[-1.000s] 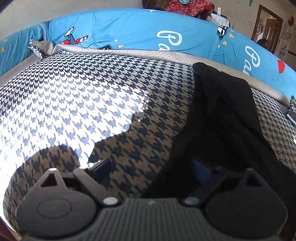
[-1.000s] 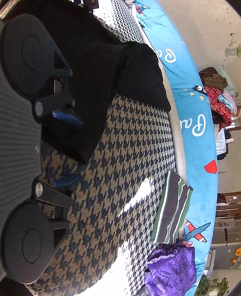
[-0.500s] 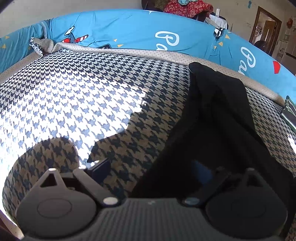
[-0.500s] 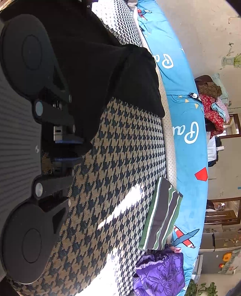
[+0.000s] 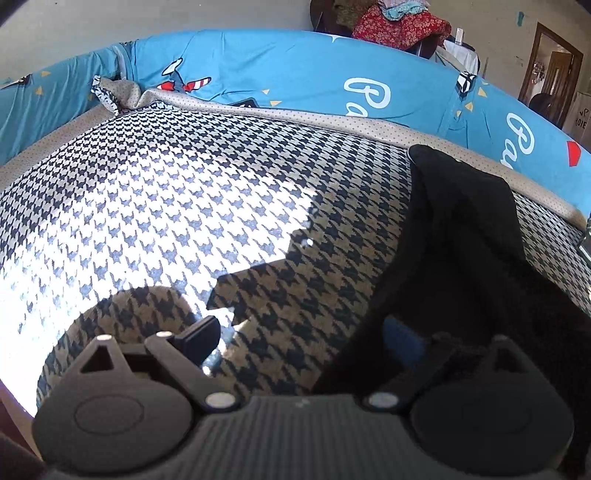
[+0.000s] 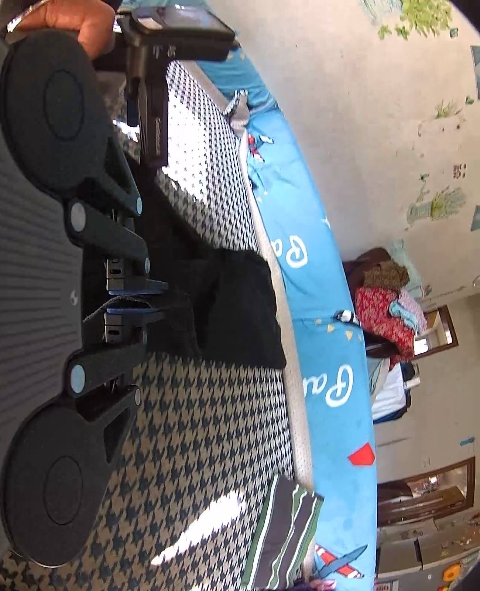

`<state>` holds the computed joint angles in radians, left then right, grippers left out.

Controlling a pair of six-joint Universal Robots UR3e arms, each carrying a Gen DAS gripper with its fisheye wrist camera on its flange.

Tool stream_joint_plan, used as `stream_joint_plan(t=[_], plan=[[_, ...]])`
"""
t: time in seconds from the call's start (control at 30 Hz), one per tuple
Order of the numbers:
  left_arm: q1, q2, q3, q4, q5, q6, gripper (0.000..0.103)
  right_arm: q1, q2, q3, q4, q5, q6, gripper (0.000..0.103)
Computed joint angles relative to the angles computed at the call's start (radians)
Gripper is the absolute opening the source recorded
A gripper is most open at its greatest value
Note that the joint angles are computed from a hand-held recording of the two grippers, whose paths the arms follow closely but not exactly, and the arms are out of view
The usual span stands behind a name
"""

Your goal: Fold clothes

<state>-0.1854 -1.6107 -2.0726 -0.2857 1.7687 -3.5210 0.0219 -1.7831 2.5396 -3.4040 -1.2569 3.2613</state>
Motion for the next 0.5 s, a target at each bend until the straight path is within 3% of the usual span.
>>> stream_joint_plan(t=[0.27, 0.5], plan=[[0.105, 0.153, -0.061, -0.028, -0.010, 0.001, 0.097, 0.272, 0.248, -0.239, -0.024, -0.028, 0.009, 0.008], [0.163, 0.233, -0.099, -0.057, -0.045, 0.033, 0.097, 0.429, 0.481, -0.434, -0.010, -0.024, -0.088, 0.008]])
